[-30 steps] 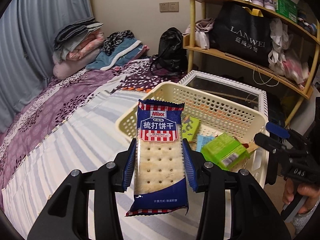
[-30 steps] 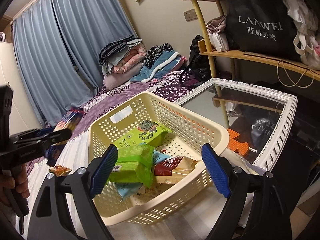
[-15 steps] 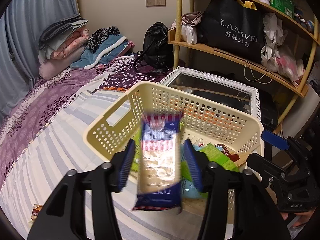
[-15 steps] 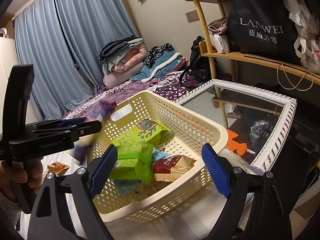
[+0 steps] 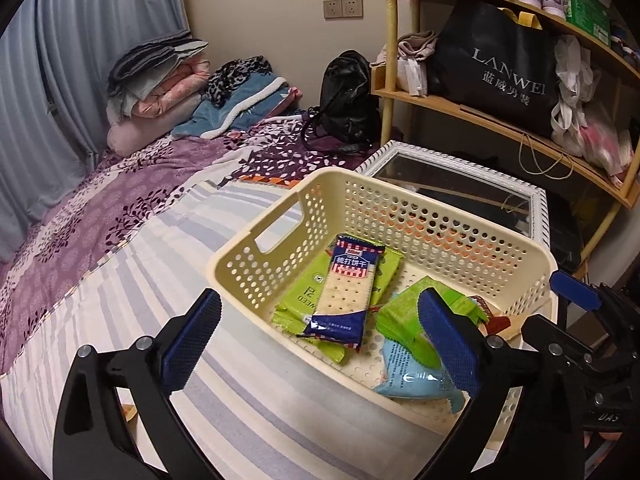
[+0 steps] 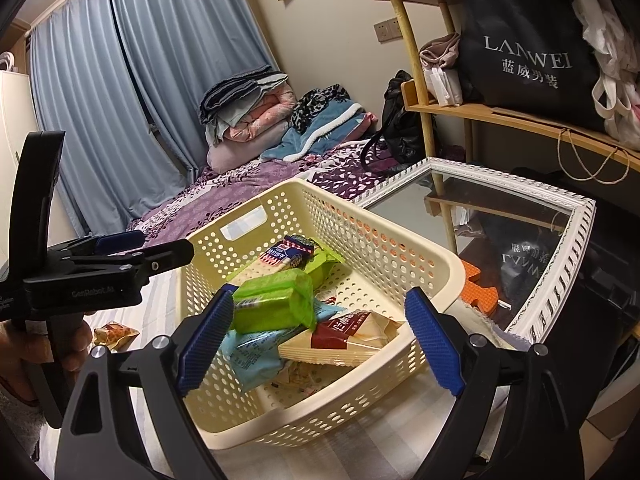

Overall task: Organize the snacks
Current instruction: 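Lower the blue cracker pack into the cream basket and open the left tool, then move both tools back over the remaining snacks on the bed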

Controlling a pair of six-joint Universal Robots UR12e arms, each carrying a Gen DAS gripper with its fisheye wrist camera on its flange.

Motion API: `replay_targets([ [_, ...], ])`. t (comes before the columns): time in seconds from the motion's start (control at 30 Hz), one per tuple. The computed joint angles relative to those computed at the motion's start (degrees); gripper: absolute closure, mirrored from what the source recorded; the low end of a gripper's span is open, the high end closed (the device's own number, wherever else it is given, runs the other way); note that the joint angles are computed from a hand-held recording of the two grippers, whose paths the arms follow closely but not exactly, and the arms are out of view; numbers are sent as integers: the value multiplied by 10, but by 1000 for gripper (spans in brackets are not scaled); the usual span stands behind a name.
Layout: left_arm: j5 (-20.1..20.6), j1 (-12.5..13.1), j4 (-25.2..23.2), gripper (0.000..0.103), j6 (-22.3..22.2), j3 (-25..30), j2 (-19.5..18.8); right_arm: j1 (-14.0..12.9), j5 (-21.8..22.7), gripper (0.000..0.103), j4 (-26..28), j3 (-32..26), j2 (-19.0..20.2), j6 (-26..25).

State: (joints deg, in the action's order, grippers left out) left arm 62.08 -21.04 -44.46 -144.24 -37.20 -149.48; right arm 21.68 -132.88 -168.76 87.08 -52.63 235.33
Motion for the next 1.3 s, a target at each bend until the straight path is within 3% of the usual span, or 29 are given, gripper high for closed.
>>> replay_targets([
  [0.5, 25, 5, 37, 3, -12, -16, 7, 2, 5, 16, 2, -16, 6, -19],
  [0.77, 37, 9, 48, 3, -26, -20, 10, 3, 11, 9, 1, -27, 10, -33],
  [0.87, 41, 11, 48, 3, -31, -21, 11, 3, 14, 5, 8, -32, 12, -35],
  [1.3, 60, 25, 55, 3, -59, -26, 13, 7, 36, 5, 41, -75, 28, -67],
])
